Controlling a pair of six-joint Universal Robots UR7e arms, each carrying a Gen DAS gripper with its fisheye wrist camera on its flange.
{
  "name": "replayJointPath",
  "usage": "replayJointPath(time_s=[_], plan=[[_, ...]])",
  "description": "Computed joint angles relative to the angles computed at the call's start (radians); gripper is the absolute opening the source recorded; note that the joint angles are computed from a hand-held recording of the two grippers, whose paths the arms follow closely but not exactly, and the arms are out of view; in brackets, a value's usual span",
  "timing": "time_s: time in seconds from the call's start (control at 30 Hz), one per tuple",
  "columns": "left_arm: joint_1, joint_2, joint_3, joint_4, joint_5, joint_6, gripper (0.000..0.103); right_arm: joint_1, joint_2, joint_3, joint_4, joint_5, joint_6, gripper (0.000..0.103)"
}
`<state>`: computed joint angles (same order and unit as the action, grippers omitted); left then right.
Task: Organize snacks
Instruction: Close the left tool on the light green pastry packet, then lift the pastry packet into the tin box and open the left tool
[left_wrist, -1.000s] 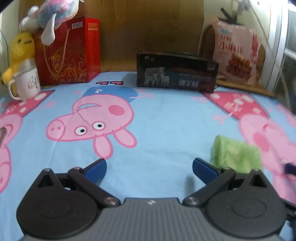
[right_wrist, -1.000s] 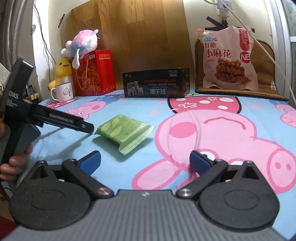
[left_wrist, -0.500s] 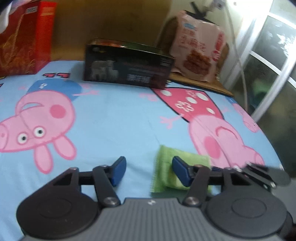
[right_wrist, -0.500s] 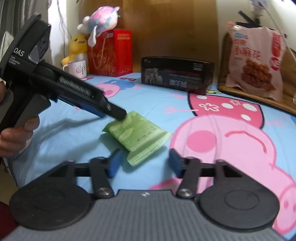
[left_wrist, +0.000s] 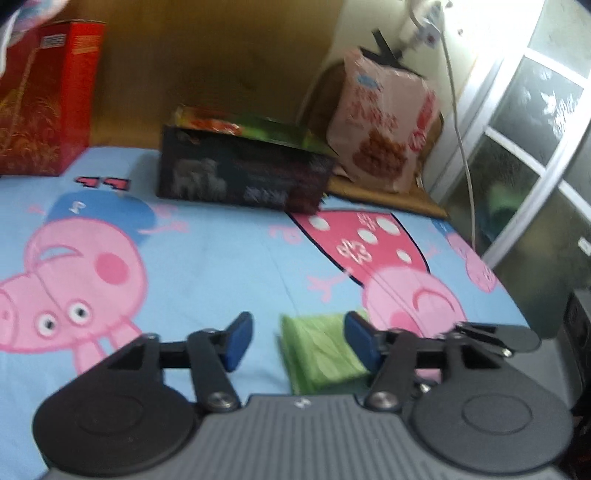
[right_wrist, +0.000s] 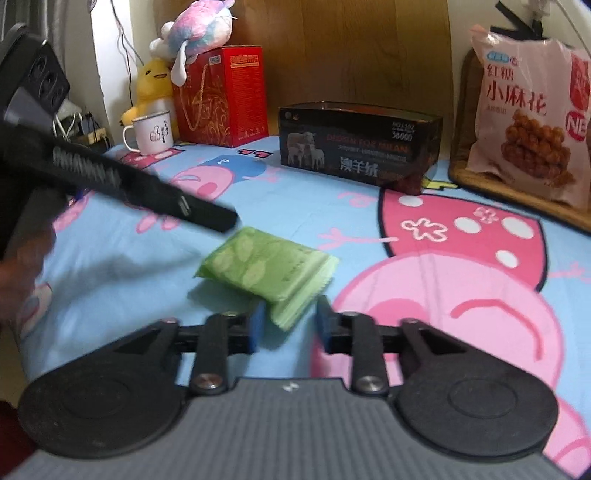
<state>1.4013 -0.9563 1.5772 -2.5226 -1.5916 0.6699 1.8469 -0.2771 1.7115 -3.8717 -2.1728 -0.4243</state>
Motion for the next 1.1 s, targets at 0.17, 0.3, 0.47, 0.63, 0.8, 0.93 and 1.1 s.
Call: replayJointPath(time_s=[0.17, 0.3, 0.47, 0.63, 0.8, 0.93, 1.1], plan=[[0.007, 0.021, -0.052, 0.119, -0.017, 0.006, 0.059, -0.011, -0.019, 0.004, 0.053, 0.028, -0.018, 0.048], [-0.002, 0.047, -0.056, 0.191, 0.017, 0.020, 0.036, -0.023, 0.004, -0.032, 0.046, 0.062, -0.056, 0.047], [-0.030, 0.035, -0.048, 0.114, -0.002, 0.041, 0.033, -0.018, 0.000, -0.067, 0.038, 0.077, -0.117, 0.031], [-0.099, 0.081, -0.144, 0.040, -0.023, 0.044, 0.035, -0.027, -0.058, -0.158, 0.068, 0.136, -0.151, 0.031], [-0.154, 0.252, -0.377, 0.068, 0.012, -0.035, 0.037, -0.070, -0.066, -0.358, 0.231, 0.143, -0.148, 0.031], [-0.174, 0.406, -0.525, 0.056, 0.111, -0.083, 0.046, -0.114, -0.010, -0.512, 0.333, 0.083, -0.139, 0.040], [-0.157, 0.416, -0.528, 0.043, 0.092, -0.133, 0.046, -0.123, -0.026, -0.432, 0.154, 0.074, -0.160, 0.050]])
